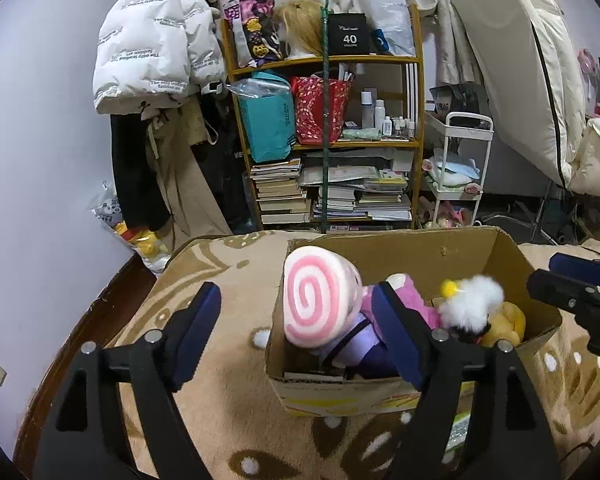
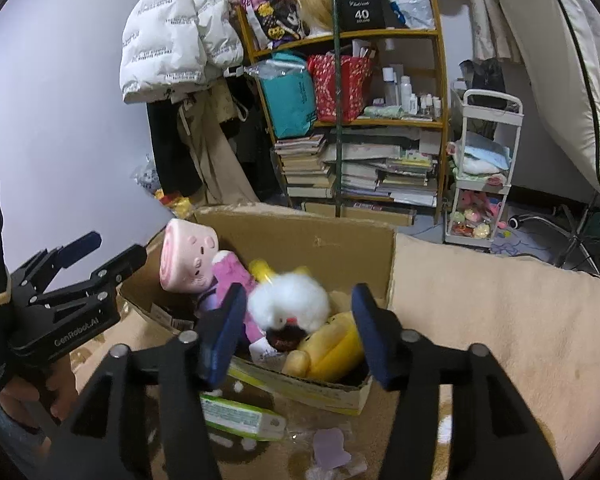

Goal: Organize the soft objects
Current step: 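Open the left tool to drop the marshmallow plush while the right tool releases the fluffy ball into the box, then lower both tools toward the green box and clear plastic bag on the rug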

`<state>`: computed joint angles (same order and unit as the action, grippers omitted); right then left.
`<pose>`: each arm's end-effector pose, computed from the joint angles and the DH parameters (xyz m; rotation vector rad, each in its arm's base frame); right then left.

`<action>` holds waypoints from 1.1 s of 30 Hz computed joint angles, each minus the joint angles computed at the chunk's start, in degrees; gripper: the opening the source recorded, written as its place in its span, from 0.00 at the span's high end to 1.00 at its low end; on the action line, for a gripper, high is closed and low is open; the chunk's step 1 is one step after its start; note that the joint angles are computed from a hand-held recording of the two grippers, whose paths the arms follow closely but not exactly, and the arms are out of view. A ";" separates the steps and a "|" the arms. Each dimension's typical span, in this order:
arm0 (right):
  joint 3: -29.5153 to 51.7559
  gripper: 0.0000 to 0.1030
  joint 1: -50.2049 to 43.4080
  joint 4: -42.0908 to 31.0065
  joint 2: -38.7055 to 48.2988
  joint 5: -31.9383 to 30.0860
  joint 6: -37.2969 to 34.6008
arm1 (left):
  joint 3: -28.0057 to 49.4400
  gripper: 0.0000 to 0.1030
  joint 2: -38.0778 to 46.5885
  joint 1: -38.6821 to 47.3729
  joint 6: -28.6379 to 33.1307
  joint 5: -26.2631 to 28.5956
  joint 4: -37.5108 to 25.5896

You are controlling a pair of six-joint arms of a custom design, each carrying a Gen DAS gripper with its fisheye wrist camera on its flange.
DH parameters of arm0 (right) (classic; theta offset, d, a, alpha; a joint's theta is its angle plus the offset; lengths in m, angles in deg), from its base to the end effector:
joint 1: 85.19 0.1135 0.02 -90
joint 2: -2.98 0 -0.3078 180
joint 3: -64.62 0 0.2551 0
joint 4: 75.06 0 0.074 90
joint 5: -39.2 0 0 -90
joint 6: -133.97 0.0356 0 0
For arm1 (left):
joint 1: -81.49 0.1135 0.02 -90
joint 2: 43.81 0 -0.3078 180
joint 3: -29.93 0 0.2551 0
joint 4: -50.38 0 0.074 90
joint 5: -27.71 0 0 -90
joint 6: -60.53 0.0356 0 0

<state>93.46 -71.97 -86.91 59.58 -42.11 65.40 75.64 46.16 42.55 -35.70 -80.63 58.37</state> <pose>0.1574 0.0315 0.1820 0.2419 2.2441 0.1524 0.2322 -0.1732 0.1795 0.4390 2.1238 -0.0983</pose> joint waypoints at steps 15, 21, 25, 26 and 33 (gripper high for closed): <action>3.34 0.00 2.58 -18.88 -16.74 2.80 5.77 | -2.99 0.05 -13.45 -1.55 -5.50 1.15 -11.94; 5.75 0.00 10.21 -27.49 -21.33 8.82 10.03 | -3.09 0.05 -20.30 -3.56 -8.12 1.60 -21.11; 7.10 0.00 16.73 -33.24 -23.77 13.91 14.45 | -2.16 0.05 -23.79 -4.69 -9.69 1.75 -26.98; 7.51 0.00 18.70 -34.87 -24.25 15.40 15.91 | -1.96 0.05 -24.73 -5.30 -9.97 1.27 -28.45; 10.38 0.00 32.90 -45.77 -25.13 25.51 28.24 | -0.91 0.05 -28.46 -9.00 -11.29 -1.66 -36.03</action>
